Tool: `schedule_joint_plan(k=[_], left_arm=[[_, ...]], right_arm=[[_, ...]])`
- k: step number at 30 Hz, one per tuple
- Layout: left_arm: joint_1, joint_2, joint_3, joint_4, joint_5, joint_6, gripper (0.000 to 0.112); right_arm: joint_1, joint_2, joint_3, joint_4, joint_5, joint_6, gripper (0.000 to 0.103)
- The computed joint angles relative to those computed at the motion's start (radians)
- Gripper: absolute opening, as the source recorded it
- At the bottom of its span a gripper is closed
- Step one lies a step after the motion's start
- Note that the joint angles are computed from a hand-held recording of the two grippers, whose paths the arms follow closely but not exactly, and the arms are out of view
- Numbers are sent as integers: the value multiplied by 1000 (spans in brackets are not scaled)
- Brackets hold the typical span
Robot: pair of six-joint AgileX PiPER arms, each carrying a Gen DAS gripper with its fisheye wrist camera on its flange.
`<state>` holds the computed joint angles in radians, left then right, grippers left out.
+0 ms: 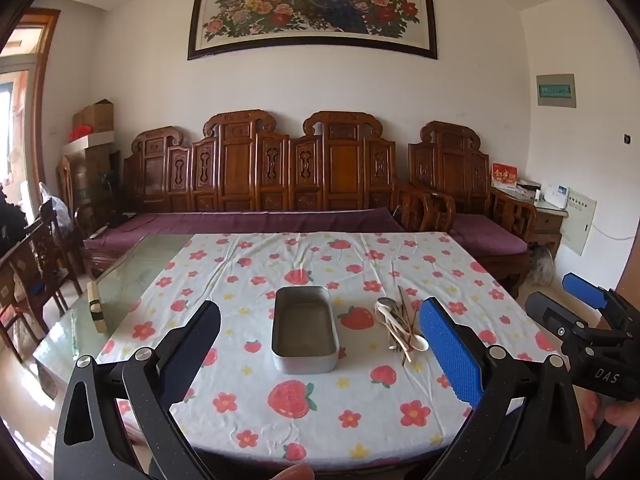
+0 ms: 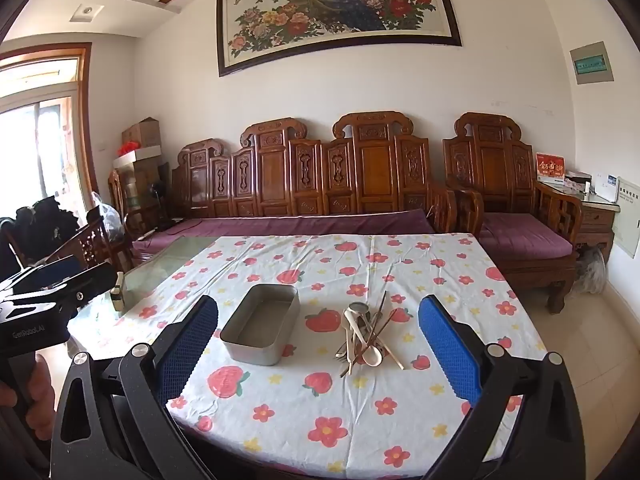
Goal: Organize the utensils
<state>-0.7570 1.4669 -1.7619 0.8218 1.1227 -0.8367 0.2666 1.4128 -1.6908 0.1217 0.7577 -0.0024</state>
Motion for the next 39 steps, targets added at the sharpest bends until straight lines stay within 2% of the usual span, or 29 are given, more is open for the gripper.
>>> schedule_joint_plan(k=[39], left_arm=[[-4,-6,14,19,-13,-20,97]], right_arm=[[3,1,-2,-1,0,6,100]])
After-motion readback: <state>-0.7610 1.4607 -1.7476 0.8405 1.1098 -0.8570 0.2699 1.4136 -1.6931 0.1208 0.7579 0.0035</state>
